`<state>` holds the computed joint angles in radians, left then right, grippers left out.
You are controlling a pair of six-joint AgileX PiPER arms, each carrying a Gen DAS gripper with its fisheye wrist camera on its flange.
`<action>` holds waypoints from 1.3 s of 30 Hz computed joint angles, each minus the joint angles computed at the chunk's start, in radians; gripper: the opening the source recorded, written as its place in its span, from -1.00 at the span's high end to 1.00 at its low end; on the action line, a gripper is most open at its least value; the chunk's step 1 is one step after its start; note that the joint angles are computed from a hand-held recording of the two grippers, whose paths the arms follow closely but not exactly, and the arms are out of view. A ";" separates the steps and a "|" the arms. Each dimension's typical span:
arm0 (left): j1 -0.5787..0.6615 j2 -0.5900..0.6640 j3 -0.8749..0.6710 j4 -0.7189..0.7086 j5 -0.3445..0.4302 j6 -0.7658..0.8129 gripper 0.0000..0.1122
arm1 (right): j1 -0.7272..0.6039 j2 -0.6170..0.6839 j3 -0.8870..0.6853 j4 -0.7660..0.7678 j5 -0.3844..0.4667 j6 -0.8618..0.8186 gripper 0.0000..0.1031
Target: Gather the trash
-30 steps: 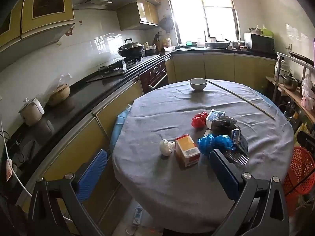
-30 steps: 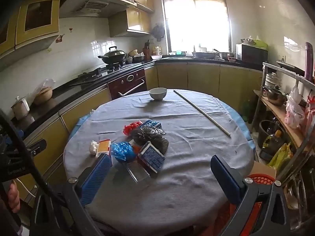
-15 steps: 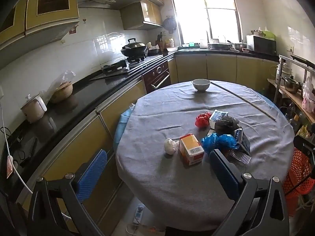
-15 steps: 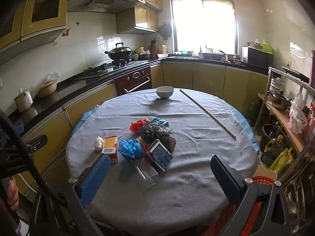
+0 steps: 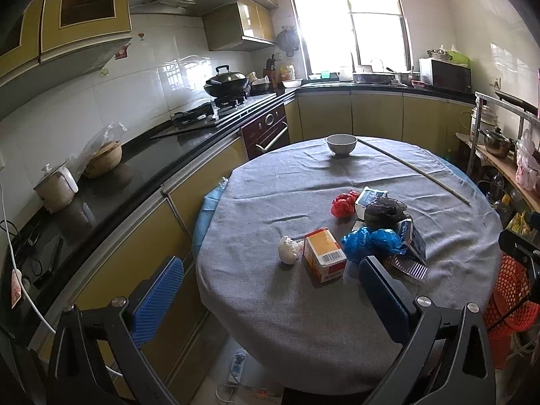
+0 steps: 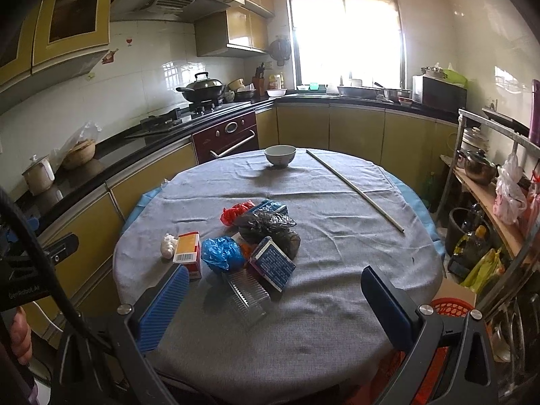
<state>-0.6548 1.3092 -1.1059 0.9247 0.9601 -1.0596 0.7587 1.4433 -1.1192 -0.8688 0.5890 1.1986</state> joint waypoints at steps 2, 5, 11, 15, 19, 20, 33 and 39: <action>0.001 0.000 -0.002 -0.002 0.001 0.001 -0.84 | 0.001 0.001 0.000 -0.001 0.001 -0.002 -1.00; -0.001 0.001 -0.001 0.001 0.001 0.000 -0.84 | -0.001 0.000 0.000 0.002 -0.001 -0.006 -1.00; 0.002 -0.001 -0.007 -0.009 0.002 0.011 -0.84 | 0.000 0.001 -0.001 0.003 -0.001 -0.006 -1.00; 0.000 0.000 -0.009 -0.009 0.003 0.011 -0.84 | 0.000 0.000 0.000 0.002 0.000 -0.004 -1.00; 0.004 -0.001 -0.010 -0.017 0.003 0.021 -0.84 | 0.000 0.002 -0.002 0.003 0.002 -0.006 -1.00; 0.003 0.000 -0.009 -0.016 0.003 0.020 -0.84 | 0.000 0.003 -0.002 0.005 0.000 -0.005 -1.00; 0.009 0.005 -0.005 -0.023 -0.009 0.022 -0.84 | -0.006 0.006 0.009 -0.002 -0.012 0.009 -1.00; 0.018 0.013 -0.005 -0.033 -0.019 0.029 -0.84 | -0.017 0.008 0.018 0.002 -0.021 0.010 -1.00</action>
<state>-0.6364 1.3224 -1.1108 0.8918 0.9408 -1.0303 0.7418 1.4513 -1.1008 -0.8667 0.5683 1.2087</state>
